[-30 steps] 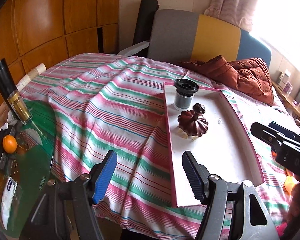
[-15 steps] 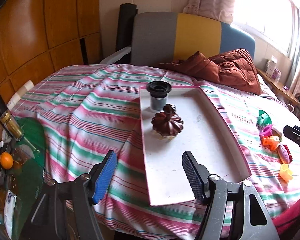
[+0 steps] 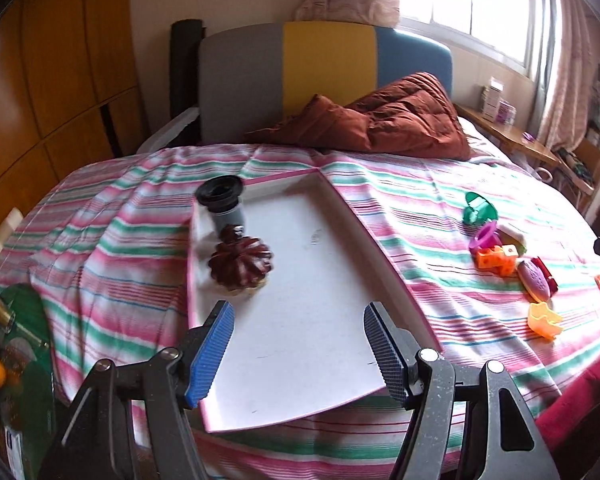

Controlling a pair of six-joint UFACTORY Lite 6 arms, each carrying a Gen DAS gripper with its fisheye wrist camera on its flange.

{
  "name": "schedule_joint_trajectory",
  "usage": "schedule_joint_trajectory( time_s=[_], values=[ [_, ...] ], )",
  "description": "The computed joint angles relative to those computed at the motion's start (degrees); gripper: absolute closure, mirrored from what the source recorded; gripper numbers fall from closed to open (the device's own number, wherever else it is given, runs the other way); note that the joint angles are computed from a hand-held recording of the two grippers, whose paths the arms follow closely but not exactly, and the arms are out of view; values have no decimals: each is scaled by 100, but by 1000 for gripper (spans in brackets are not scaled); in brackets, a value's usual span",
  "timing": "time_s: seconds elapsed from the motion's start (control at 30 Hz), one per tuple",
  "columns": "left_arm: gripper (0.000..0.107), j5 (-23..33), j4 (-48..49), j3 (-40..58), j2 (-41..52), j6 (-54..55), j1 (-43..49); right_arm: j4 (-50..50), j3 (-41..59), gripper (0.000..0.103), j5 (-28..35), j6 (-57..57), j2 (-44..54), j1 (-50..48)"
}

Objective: Organize rigid objects
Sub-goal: 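Move the left gripper back toward the orange plastic piece, then close the left gripper on the orange plastic piece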

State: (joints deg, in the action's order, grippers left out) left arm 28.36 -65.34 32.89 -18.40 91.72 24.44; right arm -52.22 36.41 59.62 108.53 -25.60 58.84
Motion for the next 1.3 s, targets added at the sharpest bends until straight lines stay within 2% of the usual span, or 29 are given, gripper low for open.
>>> schedule_joint_trajectory(
  time_s=[0.1, 0.2, 0.3, 0.67, 0.93, 0.97, 1.07, 1.13, 1.2, 1.3],
  values=[
    [39, -198, 169, -76, -107, -290, -545, 57, -495, 36, 24, 242, -544, -46],
    [39, -454, 316, -155, -204, -591, -1186, 28, -1146, 36, -431, 587, -1459, -214],
    [39, -644, 457, -178, -201, -861, -1777, -39, -1538, 36, -558, 908, -2121, -223],
    [39, -1160, 870, -114, 255, -1724, -3453, -121, -2026, 36, -907, 1163, -2949, -446],
    [39, -1258, 1085, 307, 900, -2332, -4820, -219, -2195, 36, -658, 1520, -3262, -278],
    [38, -1259, 1088, 370, 995, -2419, -4993, -212, -2204, 36, -658, 1508, -3301, -297],
    [26, -1306, 957, 584, 1354, -2470, -5492, -236, -2247, 36, -623, 1573, -3386, -246],
    [26, -1275, 893, 705, 1534, -2464, -5756, -233, -2278, 35, -637, 1586, -3440, -256],
    [11, -1368, 882, 814, 1738, -2446, -6086, -199, -2319, 35, -748, 1511, -3512, -358],
    [10, -1702, 1143, 959, 2066, -2810, -6522, -181, -2348, 35, -814, 1504, -3557, -436]
  ],
)
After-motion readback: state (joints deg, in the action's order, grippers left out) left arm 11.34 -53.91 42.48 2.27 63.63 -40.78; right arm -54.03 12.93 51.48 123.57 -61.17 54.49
